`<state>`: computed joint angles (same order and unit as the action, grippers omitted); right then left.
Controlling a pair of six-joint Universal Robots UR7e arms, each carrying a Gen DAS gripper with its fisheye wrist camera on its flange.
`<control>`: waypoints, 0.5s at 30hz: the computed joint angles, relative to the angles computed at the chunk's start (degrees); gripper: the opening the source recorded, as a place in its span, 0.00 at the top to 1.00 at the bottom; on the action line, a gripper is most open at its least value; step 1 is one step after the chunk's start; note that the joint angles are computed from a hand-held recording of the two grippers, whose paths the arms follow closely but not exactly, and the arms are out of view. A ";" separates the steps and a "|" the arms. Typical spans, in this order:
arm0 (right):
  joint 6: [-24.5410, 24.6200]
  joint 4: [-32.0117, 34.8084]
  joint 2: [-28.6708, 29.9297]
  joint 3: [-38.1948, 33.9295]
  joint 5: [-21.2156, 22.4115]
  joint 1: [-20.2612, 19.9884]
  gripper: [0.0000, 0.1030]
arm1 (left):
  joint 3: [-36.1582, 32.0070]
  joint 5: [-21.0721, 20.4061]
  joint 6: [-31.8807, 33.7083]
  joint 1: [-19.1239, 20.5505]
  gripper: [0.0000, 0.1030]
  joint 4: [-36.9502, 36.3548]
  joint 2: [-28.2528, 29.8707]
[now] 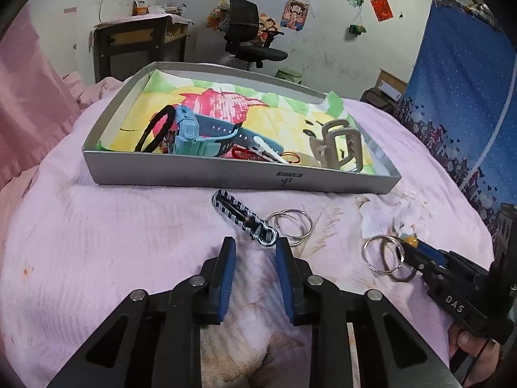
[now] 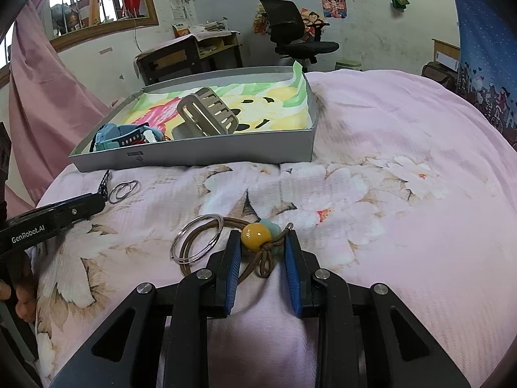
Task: Organize jewelry
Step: 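Lift the keychain with the left tool while the right tool lifts the bracelet toward the tray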
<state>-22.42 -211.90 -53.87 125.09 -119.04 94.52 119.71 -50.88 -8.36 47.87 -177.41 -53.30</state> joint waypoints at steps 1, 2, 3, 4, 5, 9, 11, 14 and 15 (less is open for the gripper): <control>-0.04 0.18 0.03 -0.05 0.18 0.05 0.77 | 0.02 -0.41 0.11 0.07 0.76 -0.09 -0.10; -0.07 0.42 0.09 -0.18 0.26 0.16 0.77 | -0.01 -0.79 0.25 0.16 0.75 -0.18 -0.18; -0.09 0.77 0.15 -0.39 0.44 0.23 0.77 | -0.14 -1.29 0.35 0.27 0.74 -0.06 -0.18; -0.02 1.11 0.13 -0.51 0.67 0.27 0.77 | -0.29 -1.70 0.43 0.38 0.70 0.11 -0.17; 0.11 1.67 0.10 -0.82 1.08 0.29 0.77 | -0.73 -2.37 0.51 0.55 0.67 0.66 -0.09; 0.16 2.80 0.32 -2.05 2.23 0.53 0.77 | -2.46 -3.50 -0.28 1.03 0.62 2.55 0.42; -0.16 2.80 0.67 -2.65 2.16 0.83 0.77 | -3.52 -2.89 -1.61 1.24 0.62 3.98 0.88; -0.70 3.15 1.32 -3.34 1.74 1.21 0.77 | -4.44 -2.54 -2.67 1.55 0.62 4.61 1.33; -0.90 3.21 1.41 -3.41 1.60 1.24 0.77 | -4.57 -2.45 -2.91 1.62 0.62 4.57 1.41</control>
<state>-23.32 -208.69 -52.46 121.68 -117.44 95.76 115.14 -53.33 -11.27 49.49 -172.84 -51.89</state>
